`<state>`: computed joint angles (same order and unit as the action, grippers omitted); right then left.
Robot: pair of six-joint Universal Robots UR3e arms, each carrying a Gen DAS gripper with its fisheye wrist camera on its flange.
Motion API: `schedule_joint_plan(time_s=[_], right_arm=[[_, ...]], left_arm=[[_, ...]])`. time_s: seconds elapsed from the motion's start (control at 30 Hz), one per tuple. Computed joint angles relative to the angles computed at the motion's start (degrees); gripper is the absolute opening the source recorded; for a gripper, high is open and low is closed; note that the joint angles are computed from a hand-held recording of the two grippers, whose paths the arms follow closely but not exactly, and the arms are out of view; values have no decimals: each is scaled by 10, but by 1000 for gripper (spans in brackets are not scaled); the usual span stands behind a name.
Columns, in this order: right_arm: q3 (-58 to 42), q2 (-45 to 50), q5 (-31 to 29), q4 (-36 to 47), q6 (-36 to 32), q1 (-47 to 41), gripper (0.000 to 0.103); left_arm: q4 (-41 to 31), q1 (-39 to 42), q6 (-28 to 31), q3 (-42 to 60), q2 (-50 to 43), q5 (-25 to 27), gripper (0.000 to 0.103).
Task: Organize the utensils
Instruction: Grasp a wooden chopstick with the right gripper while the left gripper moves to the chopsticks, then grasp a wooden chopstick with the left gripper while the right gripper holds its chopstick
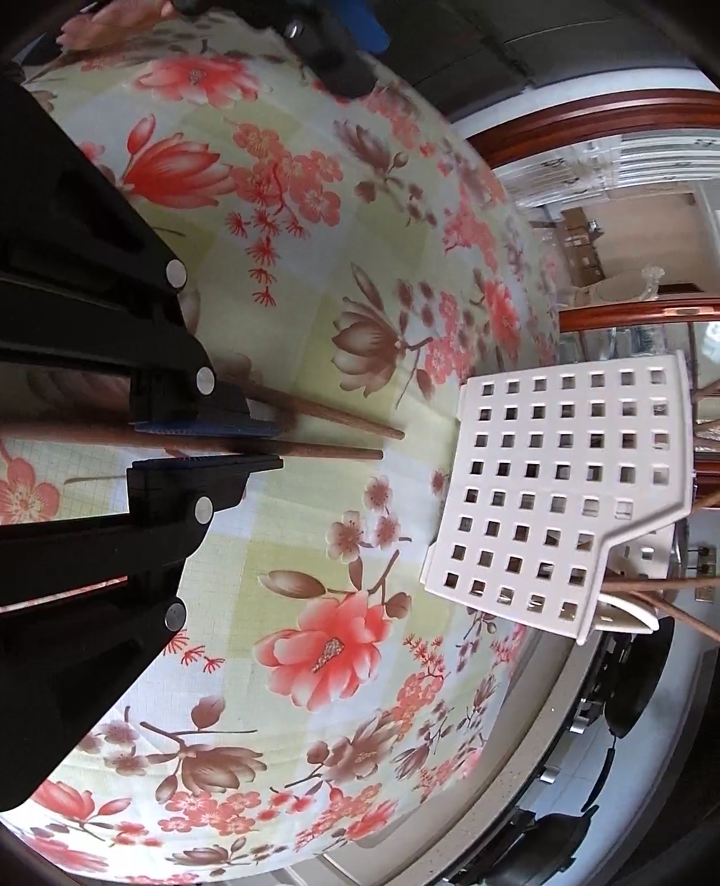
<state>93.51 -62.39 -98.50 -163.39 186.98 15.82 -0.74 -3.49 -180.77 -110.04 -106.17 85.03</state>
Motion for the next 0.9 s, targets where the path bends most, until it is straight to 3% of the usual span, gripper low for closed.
schedule_joint_plan(time_s=[0.07,0.43,0.73,0.9], right_arm=[[26,-15,-14,-33,-5,0,5],[187,-129,70,-122,9,-96,5],[270,-190,132,-148,-2,-170,5],[290,-204,157,-149,-5,-195,6]], left_arm=[[-18,-9,-5,14,-6,3,94],[-138,-114,-15,177,-103,46,90],[-230,-169,-41,327,-197,72,62],[-284,-188,-30,392,-240,86,34]])
